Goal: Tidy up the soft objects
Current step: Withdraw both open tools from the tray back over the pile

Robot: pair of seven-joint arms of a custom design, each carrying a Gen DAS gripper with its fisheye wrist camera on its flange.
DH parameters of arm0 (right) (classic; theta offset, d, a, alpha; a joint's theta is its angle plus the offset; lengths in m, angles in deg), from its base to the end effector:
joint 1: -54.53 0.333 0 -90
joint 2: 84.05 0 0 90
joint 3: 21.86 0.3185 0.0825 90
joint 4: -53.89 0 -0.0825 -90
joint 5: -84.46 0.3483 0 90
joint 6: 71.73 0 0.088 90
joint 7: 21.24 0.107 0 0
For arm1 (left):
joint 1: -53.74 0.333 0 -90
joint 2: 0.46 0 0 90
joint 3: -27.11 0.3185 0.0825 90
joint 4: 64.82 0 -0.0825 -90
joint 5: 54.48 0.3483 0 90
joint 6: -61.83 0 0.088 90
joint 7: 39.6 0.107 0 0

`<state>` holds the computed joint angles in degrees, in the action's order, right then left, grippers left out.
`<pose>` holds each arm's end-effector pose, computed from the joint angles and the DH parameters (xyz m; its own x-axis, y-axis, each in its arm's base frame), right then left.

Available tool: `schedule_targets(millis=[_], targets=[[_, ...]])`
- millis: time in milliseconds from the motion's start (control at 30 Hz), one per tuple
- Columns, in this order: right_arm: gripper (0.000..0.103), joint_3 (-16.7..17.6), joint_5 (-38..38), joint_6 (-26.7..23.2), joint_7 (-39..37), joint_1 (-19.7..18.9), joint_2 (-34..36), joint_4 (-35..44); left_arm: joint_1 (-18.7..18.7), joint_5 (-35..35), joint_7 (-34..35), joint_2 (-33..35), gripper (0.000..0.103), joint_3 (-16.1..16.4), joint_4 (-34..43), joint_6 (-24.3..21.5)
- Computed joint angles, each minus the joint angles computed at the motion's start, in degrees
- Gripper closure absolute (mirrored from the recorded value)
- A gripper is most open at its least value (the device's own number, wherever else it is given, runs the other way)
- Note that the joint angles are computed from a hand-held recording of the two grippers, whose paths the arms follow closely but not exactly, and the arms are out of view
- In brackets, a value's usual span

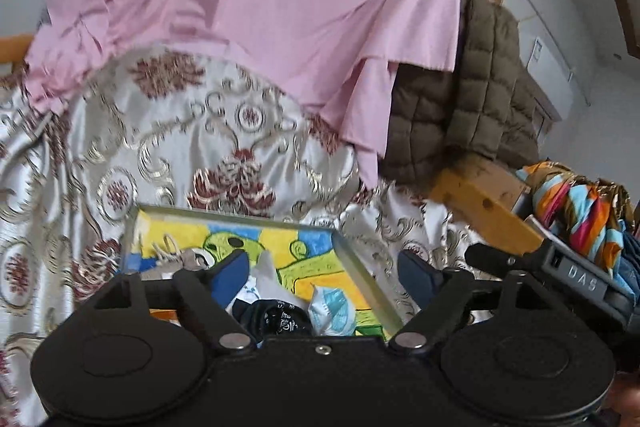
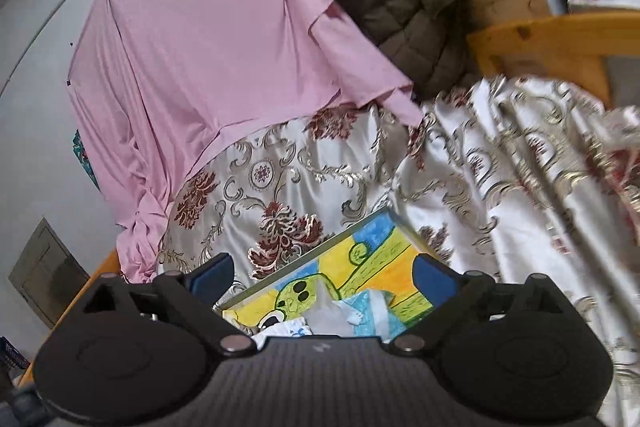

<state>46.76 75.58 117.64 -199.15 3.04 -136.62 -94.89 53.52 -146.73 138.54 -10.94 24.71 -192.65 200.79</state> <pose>0.3862 0.2255 0.4804 -0.3254 -0.7861 -0.5255 -0.1294 0.5875 -0.7988 0.4928 -0.0274 0.5109 -0.5877 -0.7290 0.3509 -0.4795 -0.0355 -0.8768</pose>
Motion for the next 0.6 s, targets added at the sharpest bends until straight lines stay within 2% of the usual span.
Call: schedule_targets(millis=[133, 200, 267, 467, 600], targets=[[0.001, -3.6, -0.6, -4.9, -0.7, 6.5, -2.7, -1.4, 0.5, -0.9, 2.4, -6.3, 0.014, 1.2, -4.6, -0.5], [0.0, -5.1, -1.9, -8.6, -1.3, 9.8, -4.1, -1.4, 0.7, -1.5, 3.5, -9.5, 0.007, 2.2, -7.0, -0.7], [0.0, -6.3, -3.5, -12.4, -1.6, 13.0, -4.9, -1.1, 1.1, -1.8, 4.4, -12.8, 0.006, 3.3, -9.6, -1.3], [0.0, -8.1, -8.8, -21.5, -1.7, 20.3, -6.9, 1.2, 2.9, 0.0, 6.8, -21.0, 0.002, 6.1, -16.4, -2.4], [0.0, -8.5, -11.8, -27.7, -1.9, 26.1, -7.0, 2.3, 4.6, 3.4, 4.9, -25.7, 0.001, 8.8, -20.8, -3.7]])
